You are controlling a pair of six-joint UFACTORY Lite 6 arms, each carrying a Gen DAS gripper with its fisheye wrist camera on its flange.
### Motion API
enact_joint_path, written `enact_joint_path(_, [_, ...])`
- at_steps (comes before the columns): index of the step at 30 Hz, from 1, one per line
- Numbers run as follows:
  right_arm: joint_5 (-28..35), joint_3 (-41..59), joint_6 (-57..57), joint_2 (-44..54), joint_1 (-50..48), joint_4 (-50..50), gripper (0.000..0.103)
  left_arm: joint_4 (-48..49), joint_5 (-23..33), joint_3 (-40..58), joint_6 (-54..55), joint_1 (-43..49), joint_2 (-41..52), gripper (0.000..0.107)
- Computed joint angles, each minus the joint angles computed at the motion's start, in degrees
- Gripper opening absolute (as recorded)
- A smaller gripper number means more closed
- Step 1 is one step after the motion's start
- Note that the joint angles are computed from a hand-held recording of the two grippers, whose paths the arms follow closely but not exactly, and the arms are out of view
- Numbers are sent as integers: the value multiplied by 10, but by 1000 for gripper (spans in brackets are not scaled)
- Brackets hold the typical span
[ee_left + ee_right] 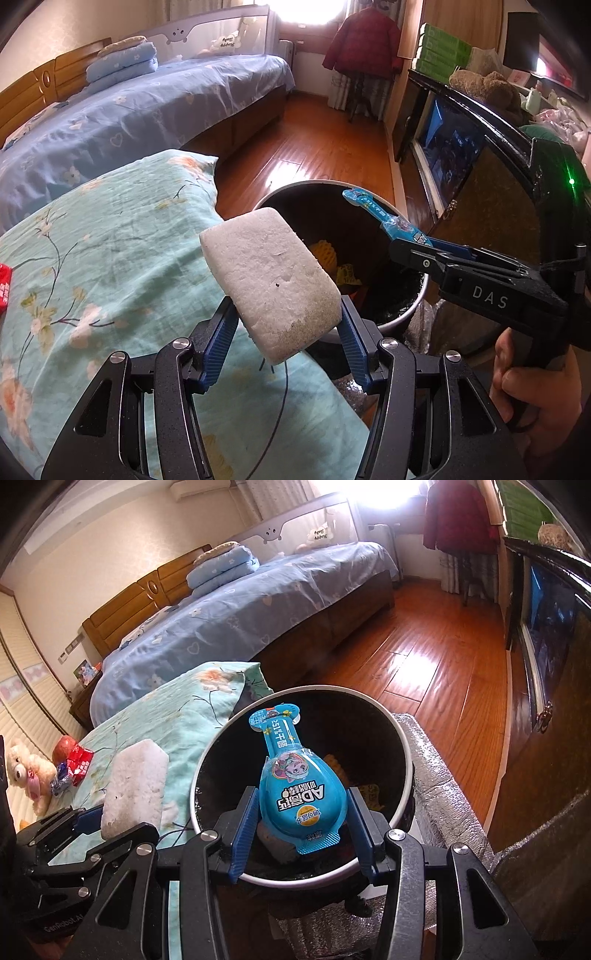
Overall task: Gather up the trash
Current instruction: 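Carry the white foam block and blue bottle over the trash bin, then open the right tool to drop the blue bottle while the left tool releases the foam block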
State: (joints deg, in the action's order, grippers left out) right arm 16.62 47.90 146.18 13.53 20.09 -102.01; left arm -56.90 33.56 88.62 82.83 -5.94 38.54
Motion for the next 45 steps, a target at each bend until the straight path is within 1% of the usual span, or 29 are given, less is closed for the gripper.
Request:
enact_joint_path(9, [-17,7,17,8,-27,-27,48,20,-14,27,-29,-25,18,54])
enact_joint_path(14, [-30,9,45,16,-42,-57,48,33,-19,48,-48,-36,34,54])
enact_joint_path(24, [-42,20,39,25,-68,-59,48,76,-21,100,-99,-56,71,55])
enact_joint_path(30, [-53,23,72,34,-82,-98,48,91,-17,126,-122,-61,91,56])
enact_joint_path(34, [-54,25,77,37,-84,-102,48,97,-16,138,-130,-65,100,57])
enact_joint_path(35, [-55,25,82,37,-85,-108,49,98,-16,141,-132,-66,102,59])
enact_joint_path(37, [-61,24,121,37,-92,-148,50,95,-10,149,-130,-66,106,60])
enact_joint_path(38, [-65,23,169,36,-98,-196,51,95,-9,150,-130,-67,107,62])
enact_joint_path(40, [-73,20,230,34,-107,-254,51,99,-8,152,-132,-67,107,69])
enact_joint_path(41, [-73,20,234,34,-108,-257,51,95,-10,147,-127,-66,104,74])
enact_joint_path(45, [-61,5,215,14,-99,-230,54,69,-17,113,-92,-51,84,75])
